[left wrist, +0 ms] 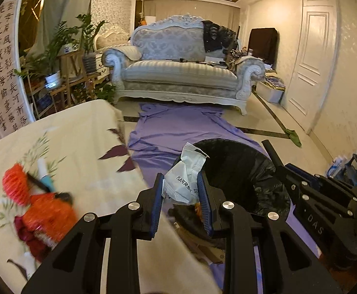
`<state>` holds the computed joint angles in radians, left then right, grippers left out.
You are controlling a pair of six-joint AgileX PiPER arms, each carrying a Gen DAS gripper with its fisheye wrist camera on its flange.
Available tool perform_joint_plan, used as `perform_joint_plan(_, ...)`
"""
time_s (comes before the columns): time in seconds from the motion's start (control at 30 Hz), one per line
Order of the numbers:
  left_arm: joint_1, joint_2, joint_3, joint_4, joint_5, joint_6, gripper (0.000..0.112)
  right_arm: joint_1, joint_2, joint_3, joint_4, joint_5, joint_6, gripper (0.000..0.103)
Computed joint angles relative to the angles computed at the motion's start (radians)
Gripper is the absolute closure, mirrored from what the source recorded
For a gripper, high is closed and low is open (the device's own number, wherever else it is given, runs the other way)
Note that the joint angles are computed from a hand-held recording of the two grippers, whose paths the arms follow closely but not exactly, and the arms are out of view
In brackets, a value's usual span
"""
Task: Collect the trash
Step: 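Carry the wrapper and stick over the bin and release both into it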
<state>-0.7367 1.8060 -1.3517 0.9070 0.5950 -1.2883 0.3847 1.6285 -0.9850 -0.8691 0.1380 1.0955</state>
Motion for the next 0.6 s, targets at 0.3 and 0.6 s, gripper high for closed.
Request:
perform_joint_plan(0.3,0.025,0.144,-0.174,-0.104,0.020,0.137,0.083,-0.061,0.074,-0.036,0.054,-0.044,-0.046,0.090)
perform_joint_plan(0.6,0.044,0.260,-0.336,-0.238,0.045,0.300,0.083,-0.118,0.150,-0.093,0.384,-0.058,-0.377,0.090)
